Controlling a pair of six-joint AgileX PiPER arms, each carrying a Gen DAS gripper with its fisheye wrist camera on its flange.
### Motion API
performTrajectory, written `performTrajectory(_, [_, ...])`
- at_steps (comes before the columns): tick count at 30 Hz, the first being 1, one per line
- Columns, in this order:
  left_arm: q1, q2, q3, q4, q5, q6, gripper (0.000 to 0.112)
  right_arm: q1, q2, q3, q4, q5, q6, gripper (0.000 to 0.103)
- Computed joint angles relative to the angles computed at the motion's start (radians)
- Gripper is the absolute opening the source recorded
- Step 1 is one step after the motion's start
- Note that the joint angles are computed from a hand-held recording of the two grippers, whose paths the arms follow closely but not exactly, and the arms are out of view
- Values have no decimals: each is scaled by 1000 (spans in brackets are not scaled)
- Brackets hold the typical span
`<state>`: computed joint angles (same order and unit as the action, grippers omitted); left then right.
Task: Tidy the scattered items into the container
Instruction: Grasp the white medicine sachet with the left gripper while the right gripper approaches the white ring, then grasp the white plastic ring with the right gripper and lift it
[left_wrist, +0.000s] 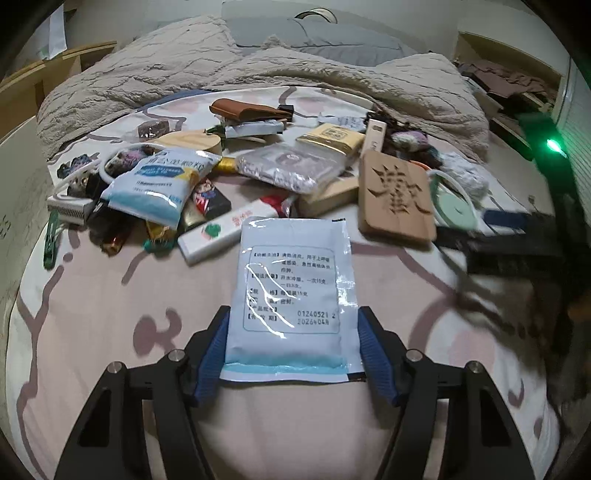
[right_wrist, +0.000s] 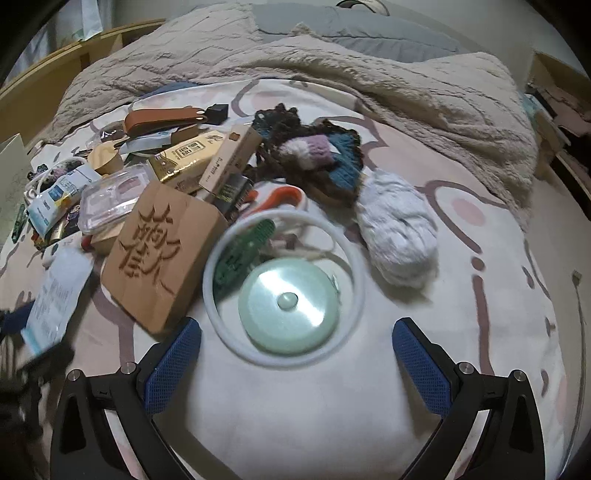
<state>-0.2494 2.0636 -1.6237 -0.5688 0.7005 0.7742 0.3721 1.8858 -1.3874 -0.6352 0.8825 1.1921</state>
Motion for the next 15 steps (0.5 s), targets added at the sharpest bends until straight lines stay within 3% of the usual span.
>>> performTrajectory(9, [38,-62,112,-107,-6,135,67,-34,-29,74,-57,-135,62,102])
performTrajectory(13, [30,-68,123,-104,-26,137,69,-8,-44,92,-123,-138,115,85])
performTrajectory(15, [27,-67,123,-101,-28,138,75,9,-41,86,-139,-115,125,85])
